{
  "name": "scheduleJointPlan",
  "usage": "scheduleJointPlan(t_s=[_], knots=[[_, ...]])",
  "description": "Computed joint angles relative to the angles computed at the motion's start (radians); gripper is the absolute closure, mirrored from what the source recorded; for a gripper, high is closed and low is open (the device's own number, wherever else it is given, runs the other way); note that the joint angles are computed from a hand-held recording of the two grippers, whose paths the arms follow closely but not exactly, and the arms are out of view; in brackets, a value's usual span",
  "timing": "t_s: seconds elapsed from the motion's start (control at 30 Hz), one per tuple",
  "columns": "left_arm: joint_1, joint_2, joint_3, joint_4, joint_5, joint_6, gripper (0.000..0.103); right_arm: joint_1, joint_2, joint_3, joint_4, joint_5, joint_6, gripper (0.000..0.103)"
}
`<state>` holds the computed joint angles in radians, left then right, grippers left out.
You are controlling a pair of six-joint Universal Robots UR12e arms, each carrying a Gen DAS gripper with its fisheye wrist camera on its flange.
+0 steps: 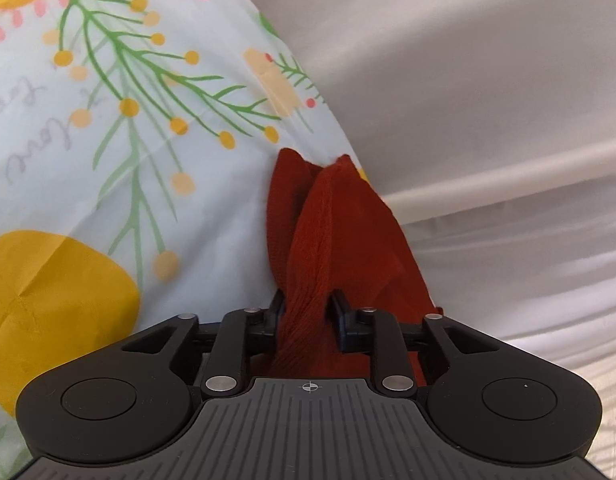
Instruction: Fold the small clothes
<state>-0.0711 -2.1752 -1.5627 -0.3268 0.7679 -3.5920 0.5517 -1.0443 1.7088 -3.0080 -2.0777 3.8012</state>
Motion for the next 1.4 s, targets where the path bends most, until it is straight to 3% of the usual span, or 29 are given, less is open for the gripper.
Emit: scheduleJointPlan(t_s=[0.13, 0.23, 0.4, 0.5, 0.67, 0.77, 0.97, 1.07, 1.1, 1.13, 1.2, 1.27, 1.33, 1.4], knots=[[-0.001, -0.006, 0.006, 0.005, -0.007, -0.005, 0.079, -0.006, -0.025, 0.033, -0.044, 0.027, 0.059, 0.092], [-0.004, 0.003, 0.007, 0.002, 0.004, 0.041, 0.087, -0.003, -0.049, 0.070, -0.066, -0.017, 0.105, 0.091], [-0.019, 0.030, 0.008, 0.001, 0.052, 0.077, 0.088, 0.000, -0.097, 0.141, -0.094, -0.080, 0.203, 0.091], [-0.039, 0.052, 0.009, 0.014, 0.065, 0.111, 0.089, 0.000, -0.119, 0.183, -0.156, -0.100, 0.276, 0.091], [-0.103, 0.086, 0.015, 0.038, 0.093, 0.194, 0.089, 0.001, -0.141, 0.221, -0.202, -0.126, 0.337, 0.090], [-0.158, 0.093, 0.010, 0.069, 0.158, 0.258, 0.089, 0.004, -0.147, 0.242, -0.262, -0.130, 0.363, 0.090], [-0.242, 0.079, -0.002, -0.010, 0.242, 0.397, 0.088, 0.010, -0.169, 0.256, -0.231, -0.147, 0.382, 0.090], [-0.254, 0.071, -0.032, 0.073, 0.275, 0.352, 0.083, 0.016, -0.182, 0.264, -0.205, -0.153, 0.392, 0.090], [-0.253, 0.073, -0.039, 0.087, 0.268, 0.357, 0.076, 0.017, -0.185, 0.266, -0.200, -0.154, 0.394, 0.090], [-0.248, 0.081, -0.048, 0.083, 0.241, 0.381, 0.064, 0.018, -0.188, 0.267, -0.191, -0.153, 0.399, 0.090], [-0.229, 0.097, -0.051, 0.013, 0.141, 0.470, 0.050, 0.019, -0.193, 0.270, -0.183, -0.149, 0.404, 0.090], [-0.207, 0.122, -0.061, -0.052, 0.065, 0.493, 0.050, 0.017, -0.196, 0.271, -0.181, -0.142, 0.402, 0.090], [-0.181, 0.144, -0.084, -0.023, 0.014, 0.433, 0.047, 0.014, -0.195, 0.272, -0.192, -0.129, 0.393, 0.090], [-0.165, 0.154, -0.114, 0.096, 0.055, 0.336, 0.040, 0.009, -0.192, 0.271, -0.199, -0.112, 0.383, 0.090]])
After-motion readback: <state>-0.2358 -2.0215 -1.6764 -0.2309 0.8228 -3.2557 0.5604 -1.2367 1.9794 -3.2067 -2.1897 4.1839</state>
